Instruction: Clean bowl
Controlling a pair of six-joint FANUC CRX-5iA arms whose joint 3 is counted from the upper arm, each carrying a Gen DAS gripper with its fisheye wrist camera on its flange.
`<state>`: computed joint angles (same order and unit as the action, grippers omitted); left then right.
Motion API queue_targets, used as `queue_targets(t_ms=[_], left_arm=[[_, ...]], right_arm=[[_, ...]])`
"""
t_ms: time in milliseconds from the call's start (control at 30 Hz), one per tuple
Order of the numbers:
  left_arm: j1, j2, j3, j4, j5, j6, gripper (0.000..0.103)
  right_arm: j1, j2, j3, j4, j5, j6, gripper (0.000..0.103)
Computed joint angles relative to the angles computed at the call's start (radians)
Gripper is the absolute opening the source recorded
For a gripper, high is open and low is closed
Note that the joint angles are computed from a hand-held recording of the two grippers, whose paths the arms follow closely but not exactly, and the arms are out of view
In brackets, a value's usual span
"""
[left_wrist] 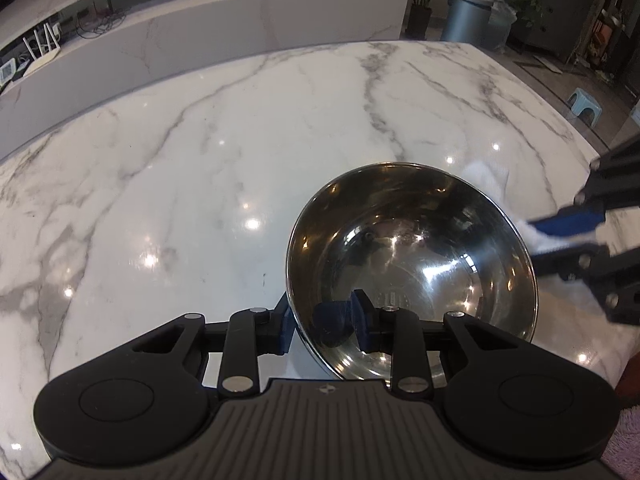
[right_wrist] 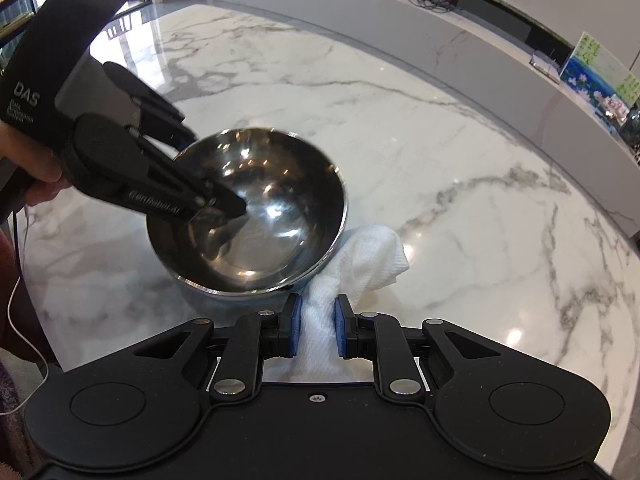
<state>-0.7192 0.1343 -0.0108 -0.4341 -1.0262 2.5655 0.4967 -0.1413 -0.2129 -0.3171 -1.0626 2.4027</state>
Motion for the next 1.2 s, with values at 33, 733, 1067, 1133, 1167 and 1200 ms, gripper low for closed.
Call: queue_targets(t_ms=[33,733,1067,1133,1167,1200], left_arm=[[-0.004,0.001,0.002,-0.009,0.0,0.008,0.027],[-0.058,0.034,0.053,-0.093,-0.083,0.089,0.044],[-0.066,0.003,0.081,-0.058,-0.139,0.091,0.056],[-0.062,-0.002,0.081,-0.043,-0.139,0.08,0.057],[-0.053,-0.003,0.079,-0.021,-0.14,0.061,0.057],[-0.048,-0.003,0.077,-0.008,-0.141,0.05,0.057]], right_arm=[[0.001,0.0,-0.003,-0.001,-0.001,-0.001,0.016],[0.007,-0.012,-0.017,0.018,0.052,-0.036,0.016],[0.004,-0.025,-0.019,0.029,0.058,-0.03,0.016],[0.005,-0.025,-0.021,0.033,0.057,-0.032,0.016],[0.006,-0.026,-0.022,0.034,0.057,-0.032,0.016],[0.007,-0.027,-0.022,0.036,0.056,-0.033,0.016]])
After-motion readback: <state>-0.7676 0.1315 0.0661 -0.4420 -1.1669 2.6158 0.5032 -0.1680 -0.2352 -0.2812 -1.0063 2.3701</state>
